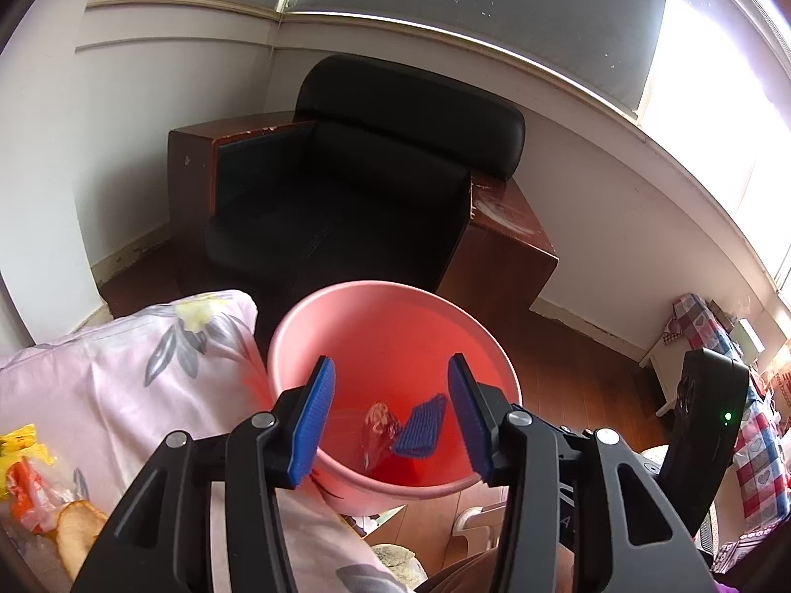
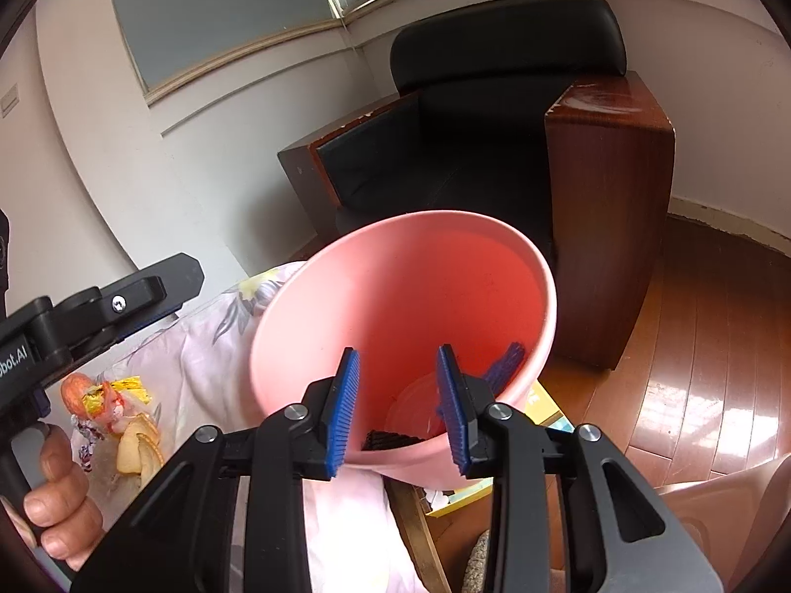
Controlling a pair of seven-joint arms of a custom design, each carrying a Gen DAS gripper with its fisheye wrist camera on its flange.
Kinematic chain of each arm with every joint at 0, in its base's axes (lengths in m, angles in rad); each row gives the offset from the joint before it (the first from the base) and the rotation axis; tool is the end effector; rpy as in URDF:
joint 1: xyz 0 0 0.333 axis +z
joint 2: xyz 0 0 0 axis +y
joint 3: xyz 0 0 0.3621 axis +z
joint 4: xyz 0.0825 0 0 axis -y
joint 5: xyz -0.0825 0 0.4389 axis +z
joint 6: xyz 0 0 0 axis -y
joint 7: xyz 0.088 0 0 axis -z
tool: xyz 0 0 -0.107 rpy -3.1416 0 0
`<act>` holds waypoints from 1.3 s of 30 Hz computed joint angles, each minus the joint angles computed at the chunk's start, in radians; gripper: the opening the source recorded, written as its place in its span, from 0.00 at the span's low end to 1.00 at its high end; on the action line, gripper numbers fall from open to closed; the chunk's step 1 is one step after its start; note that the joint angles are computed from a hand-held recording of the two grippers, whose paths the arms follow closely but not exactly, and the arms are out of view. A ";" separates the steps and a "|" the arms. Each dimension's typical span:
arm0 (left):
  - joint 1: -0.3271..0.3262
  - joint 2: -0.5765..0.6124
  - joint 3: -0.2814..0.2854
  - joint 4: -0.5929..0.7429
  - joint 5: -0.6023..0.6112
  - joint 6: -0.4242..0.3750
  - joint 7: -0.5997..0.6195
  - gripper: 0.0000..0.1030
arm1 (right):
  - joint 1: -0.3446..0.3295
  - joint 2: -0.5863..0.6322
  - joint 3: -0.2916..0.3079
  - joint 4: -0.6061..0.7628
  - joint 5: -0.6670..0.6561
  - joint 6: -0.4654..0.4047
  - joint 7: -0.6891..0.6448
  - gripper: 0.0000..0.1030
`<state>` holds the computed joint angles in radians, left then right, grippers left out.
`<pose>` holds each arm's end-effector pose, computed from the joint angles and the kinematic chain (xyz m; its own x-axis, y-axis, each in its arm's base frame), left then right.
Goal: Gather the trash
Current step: 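Carry the wrapper and blue net over the pink bin and open both grippers, then withdraw both grippers from the bin back over the table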
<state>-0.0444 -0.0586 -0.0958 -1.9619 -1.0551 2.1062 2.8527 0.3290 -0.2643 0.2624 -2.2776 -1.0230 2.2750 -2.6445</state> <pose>0.6066 -0.1282 0.5691 -0.8486 -0.4535 0.2724 -0.4733 0.4208 -0.7739 0.4525 0.2880 0.5171 -0.6164 -0.7176 -0.3241 -0.3119 0.6005 -0.7363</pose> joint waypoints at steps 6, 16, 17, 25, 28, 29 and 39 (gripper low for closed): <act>0.031 -0.027 0.032 -0.008 0.001 -0.016 0.010 0.49 | 0.033 0.019 0.024 0.041 0.001 -0.043 -0.011 0.32; 0.090 -0.082 0.090 -0.060 0.047 -0.011 0.068 0.49 | 0.100 0.068 0.042 0.102 -0.039 -0.059 0.003 0.32; 0.096 -0.087 0.096 -0.067 0.050 -0.006 0.077 0.49 | 0.106 0.072 0.041 0.106 -0.043 -0.056 0.006 0.32; 0.148 -0.088 0.134 -0.084 0.099 0.043 0.070 0.49 | 0.135 0.107 0.024 0.132 -0.064 -0.011 0.008 0.32; 0.170 -0.071 0.141 -0.076 0.121 0.059 0.047 0.49 | 0.142 0.121 0.017 0.141 -0.065 0.010 0.000 0.32; 0.176 -0.066 0.141 -0.074 0.128 0.065 0.040 0.49 | 0.144 0.127 0.013 0.144 -0.062 0.019 -0.005 0.32; 0.224 -0.024 0.137 -0.065 0.177 0.109 -0.014 0.49 | 0.165 0.187 -0.014 0.182 -0.033 0.095 -0.064 0.32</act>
